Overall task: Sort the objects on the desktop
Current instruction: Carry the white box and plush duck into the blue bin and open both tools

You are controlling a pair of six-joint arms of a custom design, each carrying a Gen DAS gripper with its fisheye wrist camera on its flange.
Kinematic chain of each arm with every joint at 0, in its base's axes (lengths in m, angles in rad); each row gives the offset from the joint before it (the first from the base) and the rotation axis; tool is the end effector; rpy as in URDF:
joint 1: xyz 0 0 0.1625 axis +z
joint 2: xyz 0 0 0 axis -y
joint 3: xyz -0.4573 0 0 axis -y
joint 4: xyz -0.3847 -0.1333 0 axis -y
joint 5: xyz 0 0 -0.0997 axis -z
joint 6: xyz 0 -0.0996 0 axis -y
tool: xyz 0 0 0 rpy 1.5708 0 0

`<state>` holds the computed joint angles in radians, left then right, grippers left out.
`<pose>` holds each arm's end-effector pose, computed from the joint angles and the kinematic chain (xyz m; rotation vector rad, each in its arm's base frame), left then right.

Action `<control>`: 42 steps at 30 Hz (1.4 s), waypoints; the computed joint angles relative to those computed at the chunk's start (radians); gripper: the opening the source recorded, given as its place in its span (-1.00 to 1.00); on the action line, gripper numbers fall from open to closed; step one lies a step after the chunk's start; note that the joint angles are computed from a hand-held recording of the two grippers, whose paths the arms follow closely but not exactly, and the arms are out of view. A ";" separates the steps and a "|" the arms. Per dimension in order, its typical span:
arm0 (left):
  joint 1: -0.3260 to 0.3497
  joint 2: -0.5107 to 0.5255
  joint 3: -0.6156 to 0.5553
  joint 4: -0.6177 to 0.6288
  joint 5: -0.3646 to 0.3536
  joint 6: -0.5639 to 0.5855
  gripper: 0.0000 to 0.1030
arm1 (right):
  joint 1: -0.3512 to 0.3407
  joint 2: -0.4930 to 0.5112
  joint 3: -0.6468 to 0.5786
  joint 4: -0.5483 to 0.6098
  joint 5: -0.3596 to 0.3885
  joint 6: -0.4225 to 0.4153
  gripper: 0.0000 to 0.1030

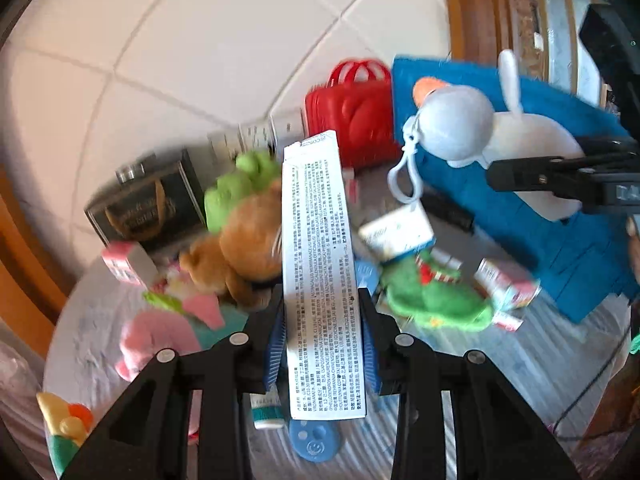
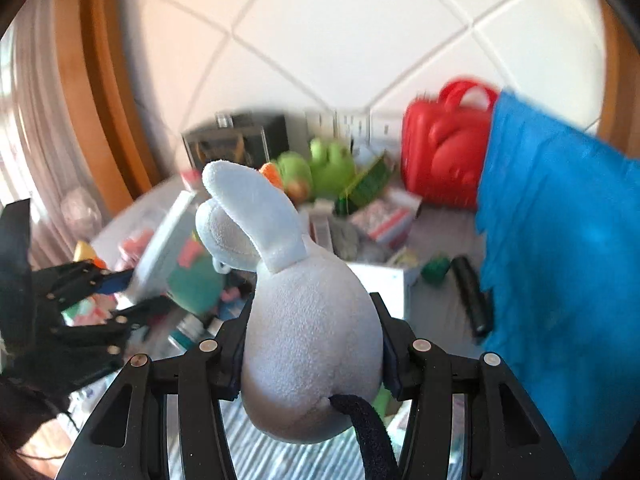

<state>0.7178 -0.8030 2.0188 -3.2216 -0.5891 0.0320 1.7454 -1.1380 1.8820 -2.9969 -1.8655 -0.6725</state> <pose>-0.2835 -0.5345 0.1226 0.7184 2.1326 -0.9295 0.2092 -0.5849 0.3060 0.9380 -2.4118 0.7944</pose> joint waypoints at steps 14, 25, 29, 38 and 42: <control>-0.182 0.136 -0.261 -0.076 -0.060 0.161 -0.37 | 0.048 -0.362 0.164 -0.203 -0.007 0.070 -0.03; -0.260 0.468 -0.751 0.097 -0.095 0.149 -0.37 | -0.199 -0.549 0.002 -0.017 0.107 -0.002 -0.02; -0.270 0.552 -0.893 0.205 -0.076 0.094 -0.37 | -0.306 -0.540 -0.100 0.125 0.181 -0.014 -0.02; -0.285 0.672 -1.111 0.385 -0.002 0.031 -0.20 | -0.400 -0.502 -0.222 0.241 0.282 0.011 0.19; -0.290 0.702 -1.155 0.381 0.093 0.010 0.59 | -0.396 -0.474 -0.262 0.264 0.277 0.016 0.58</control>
